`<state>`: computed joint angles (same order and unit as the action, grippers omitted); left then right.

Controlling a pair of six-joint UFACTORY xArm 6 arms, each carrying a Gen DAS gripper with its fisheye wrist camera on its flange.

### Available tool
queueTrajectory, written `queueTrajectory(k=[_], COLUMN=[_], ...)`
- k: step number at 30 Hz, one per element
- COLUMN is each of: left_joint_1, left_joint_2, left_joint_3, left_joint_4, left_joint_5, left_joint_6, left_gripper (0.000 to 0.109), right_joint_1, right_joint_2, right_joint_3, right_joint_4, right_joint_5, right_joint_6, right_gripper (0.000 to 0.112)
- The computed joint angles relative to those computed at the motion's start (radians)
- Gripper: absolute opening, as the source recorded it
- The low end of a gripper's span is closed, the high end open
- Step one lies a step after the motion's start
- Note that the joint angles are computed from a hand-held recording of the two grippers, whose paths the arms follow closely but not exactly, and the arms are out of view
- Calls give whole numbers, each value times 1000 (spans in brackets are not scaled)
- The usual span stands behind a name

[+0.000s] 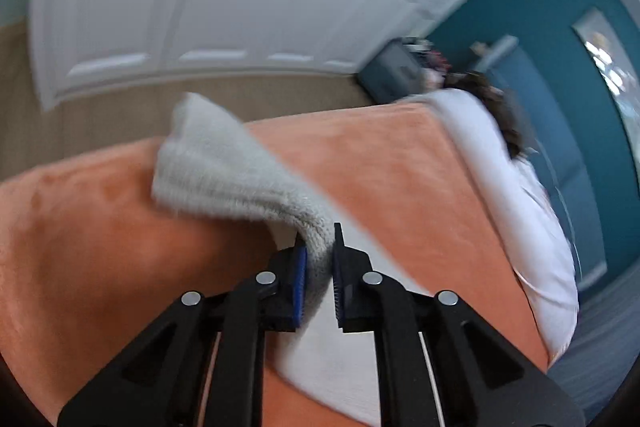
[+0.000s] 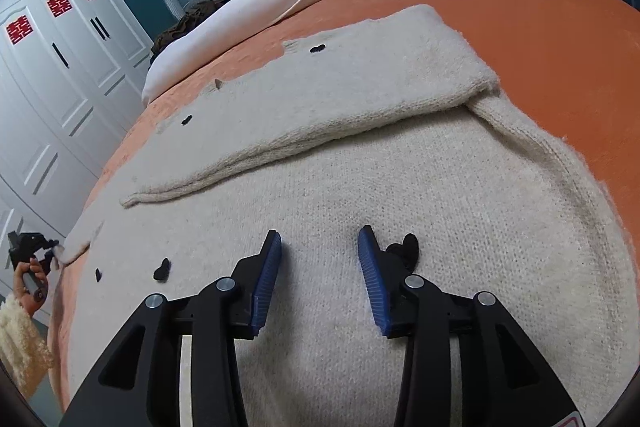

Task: Fold small clothes

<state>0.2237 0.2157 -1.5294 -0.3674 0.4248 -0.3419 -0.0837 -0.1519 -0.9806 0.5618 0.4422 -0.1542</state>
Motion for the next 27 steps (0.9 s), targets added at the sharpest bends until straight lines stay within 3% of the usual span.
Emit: queueTrajectory(k=[4,6,9,11,12,13,15,19,21,22,25,27], left_joint_1=[-170,-289,-456,-559,-602,-634,-680,-678,-638,-614,-515,-447], left_joint_2=[-34,-33,-18,12,27,37,42,-29,-71,-87,-111,-98], left_joint_3=[-79,-130,-153,-146,-129,-103,-27,154,204,220,234,212], left_joint_4=[-71,-166,-212,-174,-148,-143,-91,-134,-179,-166,-85,-86], left_joint_5=[-21,2,35,60,72,79,56,-1,-39,-59,-90,-48], left_joint_6=[224,347,424,386,345,314,216,148,136,110,-19,-84], left_gripper=[9,9,11,15,25,51,66,66,70,75,85,85], right_joint_1=[-5,-9,-14,-17,-21,-23,-29,-34,-27,-21,-2,-7], right_joint_2=[2,0,0,-1,-3,-2,-3,-1,-6,-6,39,138], right_joint_3=[0,2,1,0,0,-1,-3,-12,-25,-37,-129,-266], right_joint_4=[75,124,183,218,232,250,286,304,189,141,194,197], right_joint_5=[1,4,10,16,21,25,36,52,48,40,34,117], right_joint_6=[-53,-85,-125,-148,-158,-170,-193,-198,-95,-59,-101,-60], right_gripper=[39,39,39,39,39,39,39,39,39,46,54,58])
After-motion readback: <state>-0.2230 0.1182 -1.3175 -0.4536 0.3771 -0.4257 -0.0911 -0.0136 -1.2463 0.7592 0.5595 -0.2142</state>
